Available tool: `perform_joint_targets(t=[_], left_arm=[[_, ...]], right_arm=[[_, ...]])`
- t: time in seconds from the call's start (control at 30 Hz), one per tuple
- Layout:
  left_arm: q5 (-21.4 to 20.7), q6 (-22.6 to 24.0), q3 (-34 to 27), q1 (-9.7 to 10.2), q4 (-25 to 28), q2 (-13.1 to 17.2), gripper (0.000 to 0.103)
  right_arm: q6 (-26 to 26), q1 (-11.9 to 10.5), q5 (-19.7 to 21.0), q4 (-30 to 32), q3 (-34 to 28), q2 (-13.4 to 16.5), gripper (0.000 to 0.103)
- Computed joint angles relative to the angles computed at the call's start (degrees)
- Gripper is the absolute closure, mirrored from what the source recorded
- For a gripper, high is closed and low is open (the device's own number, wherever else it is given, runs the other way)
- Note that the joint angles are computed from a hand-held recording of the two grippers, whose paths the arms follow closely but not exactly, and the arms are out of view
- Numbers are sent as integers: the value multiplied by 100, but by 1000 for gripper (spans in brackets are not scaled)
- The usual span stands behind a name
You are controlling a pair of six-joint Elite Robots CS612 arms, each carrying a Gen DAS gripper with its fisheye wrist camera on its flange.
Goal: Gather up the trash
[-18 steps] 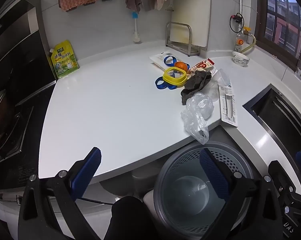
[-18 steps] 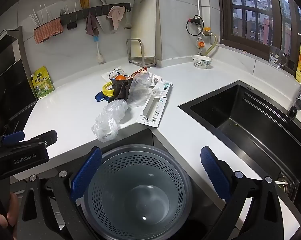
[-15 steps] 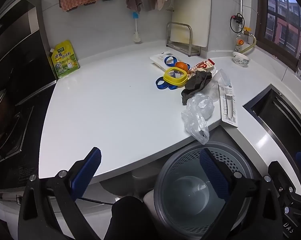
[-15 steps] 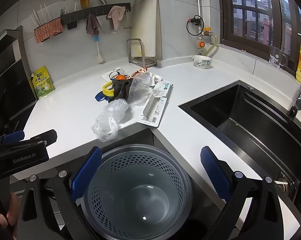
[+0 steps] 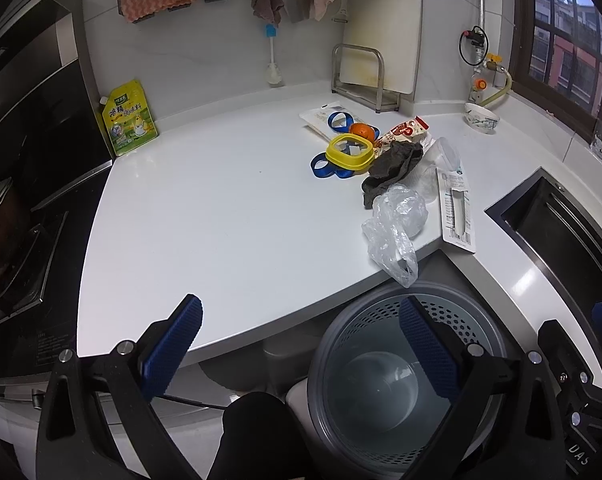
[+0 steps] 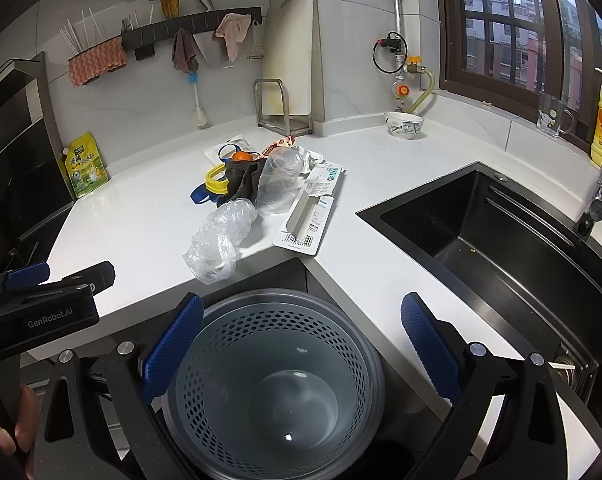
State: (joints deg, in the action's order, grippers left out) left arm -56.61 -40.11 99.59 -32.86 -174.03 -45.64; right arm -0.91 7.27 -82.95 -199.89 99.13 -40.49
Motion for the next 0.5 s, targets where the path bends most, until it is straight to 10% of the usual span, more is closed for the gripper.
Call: perform_joint_targets(t=[0.5], left_arm=[[17, 12, 48, -1, -61, 9, 6]], right_arm=[[1, -5, 7, -23, 42, -34, 8]])
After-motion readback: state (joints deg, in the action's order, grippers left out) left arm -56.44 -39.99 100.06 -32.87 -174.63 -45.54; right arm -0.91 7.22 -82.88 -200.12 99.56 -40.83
